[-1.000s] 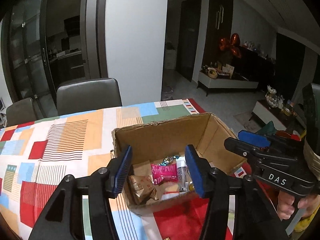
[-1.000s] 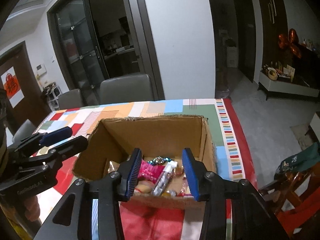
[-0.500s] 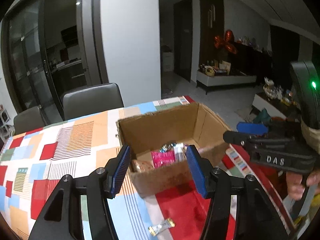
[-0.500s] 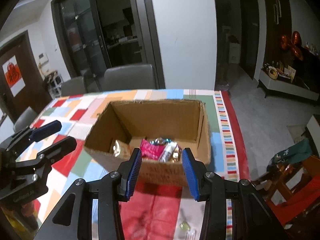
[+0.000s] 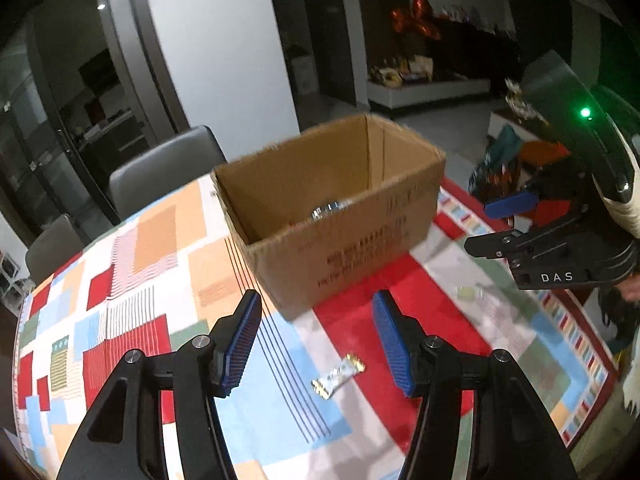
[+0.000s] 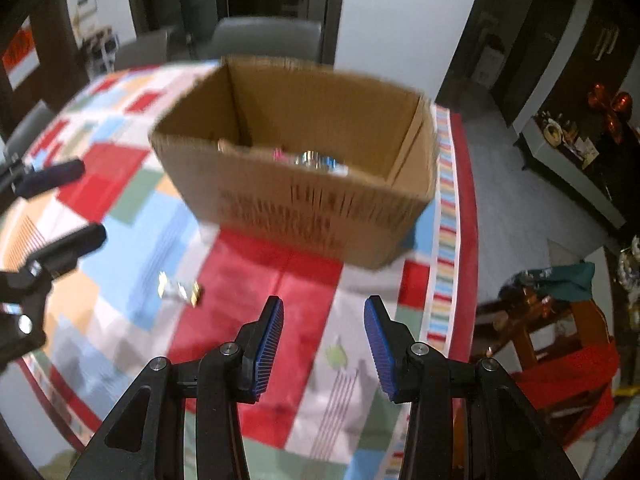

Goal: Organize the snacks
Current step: 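Move both open grippers down toward the gold bar and green candy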

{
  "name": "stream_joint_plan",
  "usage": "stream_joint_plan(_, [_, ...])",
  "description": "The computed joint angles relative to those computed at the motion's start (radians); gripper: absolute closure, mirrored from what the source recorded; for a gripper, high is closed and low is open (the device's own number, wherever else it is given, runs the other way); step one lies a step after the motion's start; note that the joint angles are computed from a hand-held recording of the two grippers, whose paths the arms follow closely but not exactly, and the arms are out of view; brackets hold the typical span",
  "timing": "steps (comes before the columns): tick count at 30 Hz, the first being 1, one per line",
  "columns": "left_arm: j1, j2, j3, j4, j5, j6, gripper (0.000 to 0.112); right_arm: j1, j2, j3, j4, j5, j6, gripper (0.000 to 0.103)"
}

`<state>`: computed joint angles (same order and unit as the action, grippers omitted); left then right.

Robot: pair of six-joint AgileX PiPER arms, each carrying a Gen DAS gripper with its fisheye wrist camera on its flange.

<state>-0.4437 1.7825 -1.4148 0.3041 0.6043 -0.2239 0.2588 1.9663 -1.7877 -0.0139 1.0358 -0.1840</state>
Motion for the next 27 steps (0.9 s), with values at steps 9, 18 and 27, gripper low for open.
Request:
stream_joint_plan(9, [0.000, 0.067, 0.029, -0.133, 0.027, 0.140, 0.055, 0.014, 0.053, 0.036, -0.028, 0.067, -0.012, 0.060])
stream_joint_plan(18, [0.013, 0.220, -0.044, -0.193, 0.104, 0.218, 0.055, 0.029, 0.172, -0.025, -0.136, 0.115, 0.022, 0.060])
stream_joint_plan(27, [0.028, 0.286, -0.059, -0.170, 0.086, 0.287, 0.055, 0.047, 0.244, -0.075, -0.171, 0.156, 0.037, 0.060])
